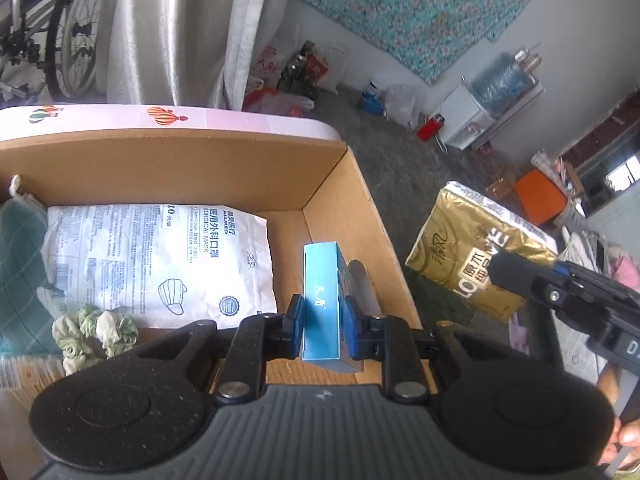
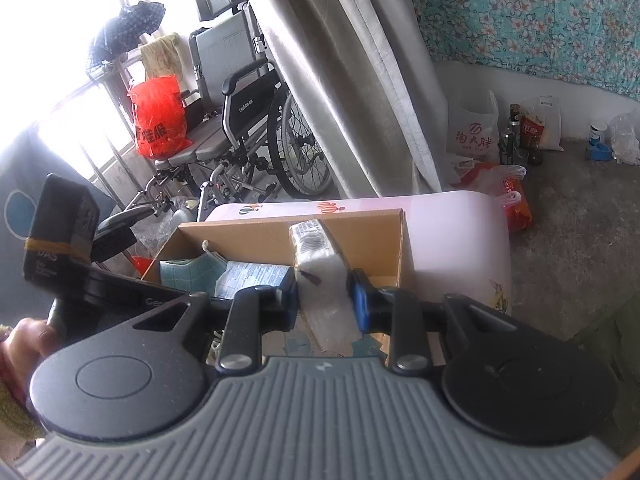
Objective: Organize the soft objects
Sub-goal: 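Drop the blue bandage box into the box with the left tool while the right carries the gold pack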
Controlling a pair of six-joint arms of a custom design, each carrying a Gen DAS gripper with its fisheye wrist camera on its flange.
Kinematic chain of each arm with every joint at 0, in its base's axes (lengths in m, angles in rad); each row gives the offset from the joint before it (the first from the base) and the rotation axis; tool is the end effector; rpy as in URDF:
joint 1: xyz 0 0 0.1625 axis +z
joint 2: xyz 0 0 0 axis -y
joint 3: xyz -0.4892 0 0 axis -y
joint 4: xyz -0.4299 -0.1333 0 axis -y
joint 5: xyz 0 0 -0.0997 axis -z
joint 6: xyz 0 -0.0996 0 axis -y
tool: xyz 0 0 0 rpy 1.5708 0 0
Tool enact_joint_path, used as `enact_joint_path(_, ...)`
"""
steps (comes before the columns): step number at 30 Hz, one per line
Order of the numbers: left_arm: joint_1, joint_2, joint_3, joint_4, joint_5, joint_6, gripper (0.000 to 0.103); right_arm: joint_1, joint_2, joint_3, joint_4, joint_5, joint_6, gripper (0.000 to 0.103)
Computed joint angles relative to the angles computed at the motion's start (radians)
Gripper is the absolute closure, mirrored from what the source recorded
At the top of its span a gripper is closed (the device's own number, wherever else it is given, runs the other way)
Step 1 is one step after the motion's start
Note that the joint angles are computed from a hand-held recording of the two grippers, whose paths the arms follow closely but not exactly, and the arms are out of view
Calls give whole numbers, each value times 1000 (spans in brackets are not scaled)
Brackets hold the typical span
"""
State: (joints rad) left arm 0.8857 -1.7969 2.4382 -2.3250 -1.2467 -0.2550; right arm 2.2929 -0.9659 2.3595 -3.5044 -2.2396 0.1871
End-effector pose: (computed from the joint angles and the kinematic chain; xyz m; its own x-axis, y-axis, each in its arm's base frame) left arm -0.0902 -0.3712 0.2995 -0.8909 0.3594 -0.2778 0.4175 0.8888 -0.1888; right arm 0.3707 -0.3127 0.1260 -0.8910 -0.1547 0.4269 -0.4083 0.6844 -0.6041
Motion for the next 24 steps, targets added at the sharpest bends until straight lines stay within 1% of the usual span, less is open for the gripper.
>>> enact_joint_path(2, 42, 75, -22, -21, -3, 62, 82, -13, 15, 3, -18, 4, -7, 78)
enact_joint_path(4, 67, 137, -35, -57, 12, 121, 82, -23, 29, 2, -32, 4, -18, 78)
enact_joint_path(7, 94, 203, -54, -152, 16, 205, 81, -34, 44, 8, -64, -6, -44, 78)
enact_joint_path(9, 111, 244, -78, -193, 8, 226, 81, -44, 46, 18, -90, -8, -60, 78)
enact_joint_path(10, 112, 261, -81, -219, 19, 233, 81, -47, 40, 27, -99, -10, -61, 78)
enact_joint_path(12, 97, 292, -65, -309, 71, 254, 81, -53, 37, 36, -119, -4, -68, 78)
enact_joint_path(13, 90, 304, -56, -346, 90, 257, 77, -54, 30, 43, -126, -6, -71, 78)
enact_joint_path(14, 83, 314, -45, -385, 109, 248, 68, -53, 27, 46, -131, -10, -72, 78)
enact_joint_path(15, 79, 318, -35, -423, 111, 234, 59, -53, 26, 47, -132, -12, -71, 78)
enact_joint_path(16, 79, 316, -26, -452, 99, 225, 55, -50, 15, 55, -127, -12, -68, 78)
enact_joint_path(17, 79, 313, -22, -469, 86, 214, 46, -47, 7, 57, -111, -10, -62, 78)
enact_joint_path(18, 76, 305, -15, -478, 83, 198, 41, -44, 1, 56, -94, -10, -56, 78)
enact_joint_path(19, 71, 294, -8, -484, 85, 183, 41, -39, -7, 55, -69, -12, -48, 78)
enact_joint_path(21, 55, 259, -4, -452, 99, 156, 40, -26, -17, 48, -17, -17, -33, 78)
enact_joint_path(23, 30, 197, -2, -375, 123, 92, 37, -15, -29, 36, 53, -10, -10, 77)
enact_joint_path(24, 20, 162, 0, -339, 128, 62, 36, -11, -40, 28, 107, 8, 9, 77)
